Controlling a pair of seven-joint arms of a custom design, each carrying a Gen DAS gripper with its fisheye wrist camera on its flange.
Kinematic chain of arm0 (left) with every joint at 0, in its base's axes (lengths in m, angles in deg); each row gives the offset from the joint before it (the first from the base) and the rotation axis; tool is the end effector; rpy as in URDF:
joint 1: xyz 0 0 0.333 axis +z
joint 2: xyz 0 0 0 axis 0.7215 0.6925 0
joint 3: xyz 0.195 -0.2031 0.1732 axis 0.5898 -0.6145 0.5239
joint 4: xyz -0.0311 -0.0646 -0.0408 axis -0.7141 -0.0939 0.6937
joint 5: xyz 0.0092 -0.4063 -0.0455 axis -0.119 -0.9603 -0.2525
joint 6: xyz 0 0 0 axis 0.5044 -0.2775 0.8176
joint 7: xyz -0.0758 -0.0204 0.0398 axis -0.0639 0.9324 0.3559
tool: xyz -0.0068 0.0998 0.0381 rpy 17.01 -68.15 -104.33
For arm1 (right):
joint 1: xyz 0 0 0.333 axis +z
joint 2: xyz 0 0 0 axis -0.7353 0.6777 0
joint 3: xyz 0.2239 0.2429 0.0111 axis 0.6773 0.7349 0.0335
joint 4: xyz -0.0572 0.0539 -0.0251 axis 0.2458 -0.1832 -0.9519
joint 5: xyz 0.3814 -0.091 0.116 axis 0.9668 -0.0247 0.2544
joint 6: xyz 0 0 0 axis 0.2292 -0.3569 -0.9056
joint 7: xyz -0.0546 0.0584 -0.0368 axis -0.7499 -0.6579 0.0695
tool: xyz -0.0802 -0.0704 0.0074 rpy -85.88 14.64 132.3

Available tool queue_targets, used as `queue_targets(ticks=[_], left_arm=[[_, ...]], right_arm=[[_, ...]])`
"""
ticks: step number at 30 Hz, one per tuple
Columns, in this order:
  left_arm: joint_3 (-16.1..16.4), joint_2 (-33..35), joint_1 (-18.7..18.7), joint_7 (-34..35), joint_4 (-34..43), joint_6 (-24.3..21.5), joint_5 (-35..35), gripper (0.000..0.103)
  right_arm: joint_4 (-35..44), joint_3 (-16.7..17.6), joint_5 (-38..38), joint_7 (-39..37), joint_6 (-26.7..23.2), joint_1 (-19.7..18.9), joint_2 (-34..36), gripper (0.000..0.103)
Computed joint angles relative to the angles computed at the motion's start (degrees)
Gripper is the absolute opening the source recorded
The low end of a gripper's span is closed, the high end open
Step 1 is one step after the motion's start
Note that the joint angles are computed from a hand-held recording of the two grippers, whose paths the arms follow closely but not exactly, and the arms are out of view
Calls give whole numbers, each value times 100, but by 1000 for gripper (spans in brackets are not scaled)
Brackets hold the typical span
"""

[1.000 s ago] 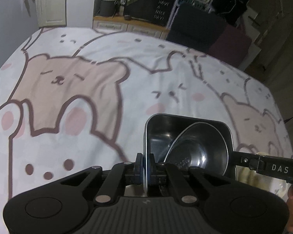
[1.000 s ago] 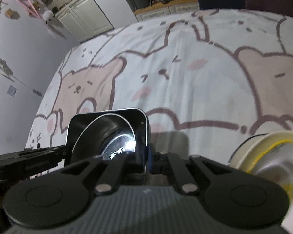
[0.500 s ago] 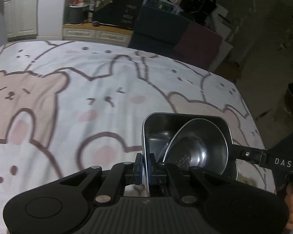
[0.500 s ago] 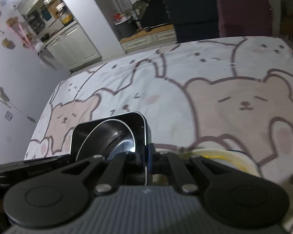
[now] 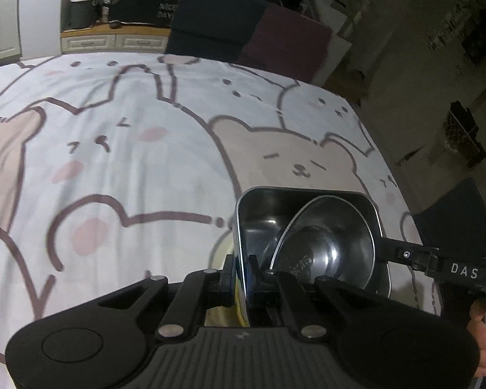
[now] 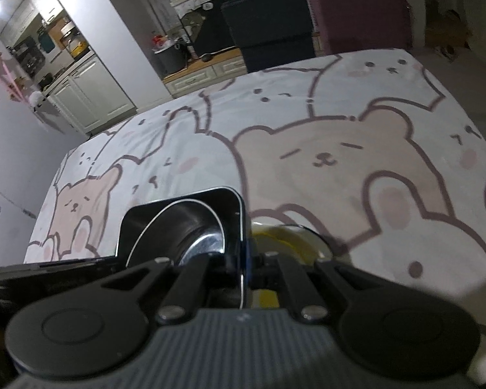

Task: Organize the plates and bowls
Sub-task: 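Carry the tray with both grippers over the yellow floral bowl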

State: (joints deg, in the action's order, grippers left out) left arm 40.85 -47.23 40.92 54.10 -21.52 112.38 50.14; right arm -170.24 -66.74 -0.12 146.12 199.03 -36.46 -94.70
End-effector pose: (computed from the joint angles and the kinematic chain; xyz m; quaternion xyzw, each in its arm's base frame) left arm 0.6404 -0.2215 0.6012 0.5020 -0.8064 0.3122 0.0182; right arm 0.5535 0.1706 0.5561 -0.5275 0.7790 -0.1488 0.3046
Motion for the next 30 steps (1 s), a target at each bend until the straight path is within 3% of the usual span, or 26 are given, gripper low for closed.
queue_targets(ticks=[12,30], left_arm=[[-55,28,-194,-41,-19,-291,337,8],[-62,137,-171,-141,117,-482,486,8]], right_arm=[[-624,21,305,-161,-156,-173,-421,4],[-367,-48,576,-611,-517,-97,-186,5]])
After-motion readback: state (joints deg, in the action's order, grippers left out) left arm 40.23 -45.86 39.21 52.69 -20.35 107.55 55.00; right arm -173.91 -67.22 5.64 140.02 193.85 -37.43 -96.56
